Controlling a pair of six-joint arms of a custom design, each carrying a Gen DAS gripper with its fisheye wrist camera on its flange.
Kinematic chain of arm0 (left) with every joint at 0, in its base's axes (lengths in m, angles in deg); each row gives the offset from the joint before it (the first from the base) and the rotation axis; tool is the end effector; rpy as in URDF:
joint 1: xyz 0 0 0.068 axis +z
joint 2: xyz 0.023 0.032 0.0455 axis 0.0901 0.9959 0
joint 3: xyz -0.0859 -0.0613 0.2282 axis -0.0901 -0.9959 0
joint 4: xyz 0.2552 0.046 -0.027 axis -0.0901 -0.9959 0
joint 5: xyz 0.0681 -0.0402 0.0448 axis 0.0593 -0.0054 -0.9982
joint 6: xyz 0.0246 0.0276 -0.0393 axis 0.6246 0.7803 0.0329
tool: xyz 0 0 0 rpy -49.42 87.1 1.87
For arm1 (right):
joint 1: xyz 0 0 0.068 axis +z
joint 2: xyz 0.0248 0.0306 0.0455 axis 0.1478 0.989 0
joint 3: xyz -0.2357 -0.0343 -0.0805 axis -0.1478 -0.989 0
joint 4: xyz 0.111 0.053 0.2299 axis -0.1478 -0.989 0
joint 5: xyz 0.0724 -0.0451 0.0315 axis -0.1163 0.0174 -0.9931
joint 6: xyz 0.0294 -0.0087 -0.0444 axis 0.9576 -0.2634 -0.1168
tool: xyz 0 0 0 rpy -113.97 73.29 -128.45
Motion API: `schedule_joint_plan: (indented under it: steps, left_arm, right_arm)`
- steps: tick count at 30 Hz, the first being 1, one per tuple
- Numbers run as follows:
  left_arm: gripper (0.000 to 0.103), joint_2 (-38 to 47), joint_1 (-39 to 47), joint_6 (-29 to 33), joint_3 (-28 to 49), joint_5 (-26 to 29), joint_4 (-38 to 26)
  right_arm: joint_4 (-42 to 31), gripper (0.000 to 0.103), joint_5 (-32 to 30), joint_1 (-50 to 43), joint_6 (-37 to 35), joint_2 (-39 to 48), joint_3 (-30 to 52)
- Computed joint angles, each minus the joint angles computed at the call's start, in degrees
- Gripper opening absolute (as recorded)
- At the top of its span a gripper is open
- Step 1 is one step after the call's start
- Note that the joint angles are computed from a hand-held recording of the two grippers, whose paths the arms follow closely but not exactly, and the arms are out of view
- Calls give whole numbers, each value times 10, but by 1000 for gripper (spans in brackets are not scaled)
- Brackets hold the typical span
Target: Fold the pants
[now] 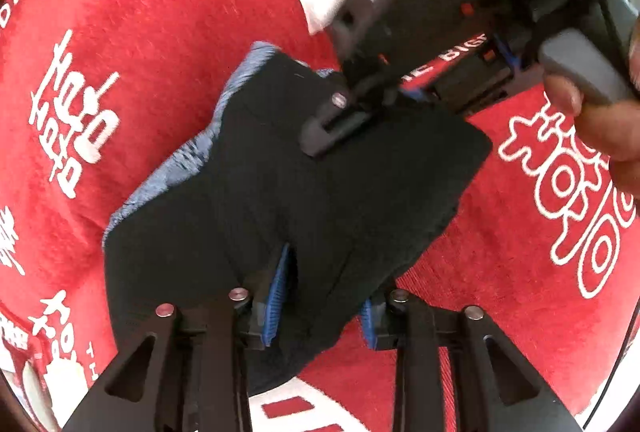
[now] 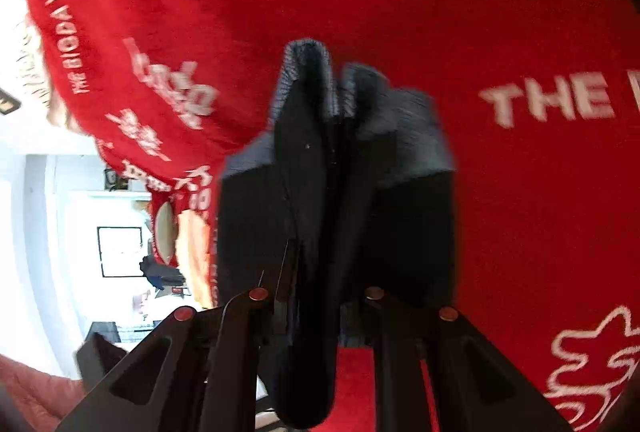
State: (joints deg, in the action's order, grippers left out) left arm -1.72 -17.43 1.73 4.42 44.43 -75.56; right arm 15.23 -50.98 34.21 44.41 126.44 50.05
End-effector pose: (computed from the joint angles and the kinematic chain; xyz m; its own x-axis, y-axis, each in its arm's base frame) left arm 0.2141 -0.0810 0.2397 -0.8304 0.3895 -0.3984 0.3323 0.9202 0.2069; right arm 0.3276 0.1853 0.2075 -0.9965 -0.0831 -0.0045 -0.0586 0.6624 0.7469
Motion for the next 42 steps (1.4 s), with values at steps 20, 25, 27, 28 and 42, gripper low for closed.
schedule_joint_plan:
  steps: [20,25,27,28,42]
  left_arm:
    - [63,-14,327,108,108,154,-136]
    - [63,49,414,118,94,187,-131]
    - [64,44,429,130,70,201,-128]
    - [64,32,434,135,53,205,-119]
    - [66,78,497,139,82,274,-138]
  right_arm:
    - [-220,20,305,87,12,-87,89]
    - [-221,20,334,141,5,-42,123]
    - [-226,20,353,165,14,-21,137]
    - [-223,20,361,174,20,-13,132]
    - [-210,19,380,191,32,-45,63]
